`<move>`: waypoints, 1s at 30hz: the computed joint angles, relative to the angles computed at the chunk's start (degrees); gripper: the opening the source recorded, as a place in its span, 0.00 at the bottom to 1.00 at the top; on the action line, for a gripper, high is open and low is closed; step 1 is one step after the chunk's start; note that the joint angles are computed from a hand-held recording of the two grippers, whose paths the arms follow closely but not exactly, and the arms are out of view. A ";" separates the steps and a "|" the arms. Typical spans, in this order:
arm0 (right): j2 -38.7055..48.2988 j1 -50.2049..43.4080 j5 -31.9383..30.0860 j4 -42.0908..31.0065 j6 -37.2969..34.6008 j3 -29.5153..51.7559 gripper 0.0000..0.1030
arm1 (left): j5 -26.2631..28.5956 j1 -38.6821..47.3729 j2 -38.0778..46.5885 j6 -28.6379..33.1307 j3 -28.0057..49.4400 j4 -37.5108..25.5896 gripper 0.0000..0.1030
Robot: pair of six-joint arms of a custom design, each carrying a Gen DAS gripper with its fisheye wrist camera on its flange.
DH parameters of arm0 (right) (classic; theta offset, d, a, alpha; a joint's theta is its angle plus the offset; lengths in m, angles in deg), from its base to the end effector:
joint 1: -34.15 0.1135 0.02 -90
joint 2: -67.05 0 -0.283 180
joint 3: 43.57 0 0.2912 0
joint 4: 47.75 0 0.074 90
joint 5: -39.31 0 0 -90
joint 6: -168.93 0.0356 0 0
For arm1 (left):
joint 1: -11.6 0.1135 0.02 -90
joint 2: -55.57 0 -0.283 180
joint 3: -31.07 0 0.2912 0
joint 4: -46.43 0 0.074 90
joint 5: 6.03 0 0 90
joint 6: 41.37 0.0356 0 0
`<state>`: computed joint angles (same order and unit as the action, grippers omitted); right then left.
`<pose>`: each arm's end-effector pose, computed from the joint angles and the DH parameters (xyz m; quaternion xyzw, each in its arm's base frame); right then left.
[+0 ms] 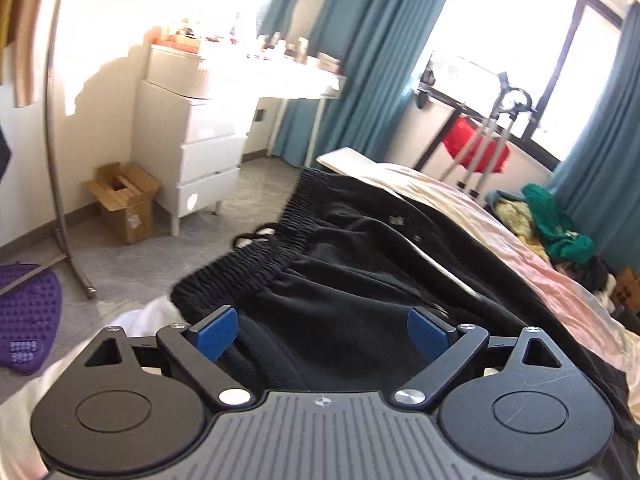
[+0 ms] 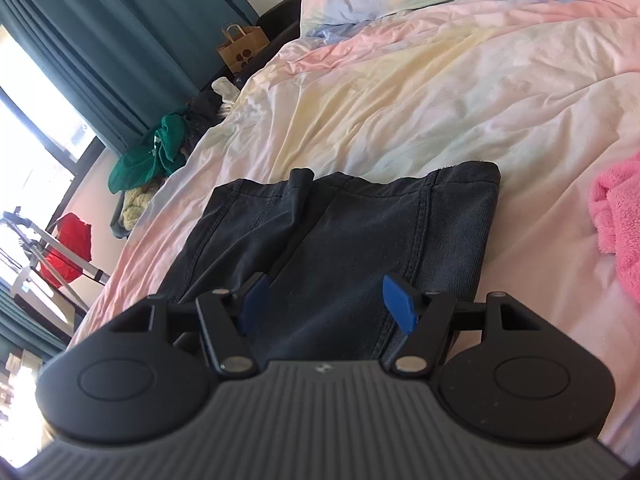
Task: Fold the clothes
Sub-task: 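Move the left gripper to the ribbed waistband with drawstring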
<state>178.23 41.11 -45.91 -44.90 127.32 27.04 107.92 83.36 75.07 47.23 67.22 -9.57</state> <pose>0.4272 0.0492 0.1210 0.3344 0.8325 0.1713 0.4072 0.0496 0.1043 0.2239 -0.4557 0.7629 0.0878 0.4501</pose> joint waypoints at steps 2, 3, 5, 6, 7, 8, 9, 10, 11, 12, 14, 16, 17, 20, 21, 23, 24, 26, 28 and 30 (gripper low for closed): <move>0.01 0.07 -0.09 1.23 -0.18 -0.26 0.65 | 4.78 8.42 3.73 3.09 1.89 -1.47 0.96; 0.02 0.10 -0.13 1.85 -0.27 -0.39 0.65 | 6.13 11.20 6.08 3.13 2.67 -1.51 0.98; 0.33 0.01 -0.81 1.79 -0.39 -0.07 0.65 | 5.66 14.06 10.12 1.53 3.96 -0.98 0.98; 0.50 -0.11 -1.31 1.69 -0.50 0.14 0.65 | 3.30 13.57 10.79 -0.05 3.98 -0.15 0.98; 0.63 -0.24 -1.66 1.75 -0.49 0.18 0.65 | 1.85 13.01 11.35 -0.63 3.83 0.87 0.98; 0.64 -0.37 -1.84 1.81 -0.28 0.11 0.65 | 0.65 12.49 11.94 -0.95 3.68 1.91 0.98; 0.64 -0.50 -2.03 1.87 -0.07 0.03 0.65 | 0.18 12.01 12.86 -1.00 3.45 2.73 0.98; 0.66 -0.75 -2.29 2.04 0.38 -0.12 0.65 | 0.03 11.41 14.46 -1.49 3.33 3.28 0.98; 0.67 -1.00 -2.55 2.22 0.83 -0.27 0.65 | -0.03 10.83 16.25 -2.07 3.28 3.80 0.98; 0.66 -1.14 -2.60 2.29 1.10 -0.36 0.65 | -0.26 10.01 17.60 -3.82 2.92 3.93 0.98; 0.72 -1.32 -2.50 2.38 1.71 -0.50 0.65 | 1.84 10.09 22.39 -7.78 2.74 4.09 0.98; 0.77 -1.43 -2.52 2.14 2.19 -0.44 0.65 | 6.13 11.46 27.85 -10.55 2.72 4.45 0.96; 0.87 -1.53 -2.64 2.18 2.29 -0.44 0.65 | 7.82 12.20 29.86 -11.49 2.43 4.78 0.96; 1.23 -1.68 -2.96 2.48 2.37 -0.30 0.65 | 10.86 13.89 33.21 -12.54 1.17 5.95 0.95; 1.28 -1.71 -2.96 2.55 2.45 -0.29 0.65 | 12.03 14.70 34.05 -12.29 1.09 6.01 0.95; 1.37 -1.72 -2.94 2.64 2.58 -0.26 0.65 | 15.20 16.81 35.23 -11.18 0.95 6.31 0.95; 1.41 -1.75 -3.23 2.69 2.75 -0.23 0.65 | 16.95 17.82 35.92 -10.22 1.03 6.02 0.95; 1.50 -1.88 -3.91 2.86 3.06 -0.17 0.65 | 20.73 19.78 37.79 -7.81 1.26 5.04 0.95; 1.46 -1.98 -4.28 3.19 3.61 -0.36 0.65 | 24.91 21.47 39.60 -5.38 1.18 3.60 0.95; 1.35 -2.01 -4.32 3.44 3.91 -0.55 0.65 | 28.63 23.28 40.51 -2.46 1.16 1.79 0.95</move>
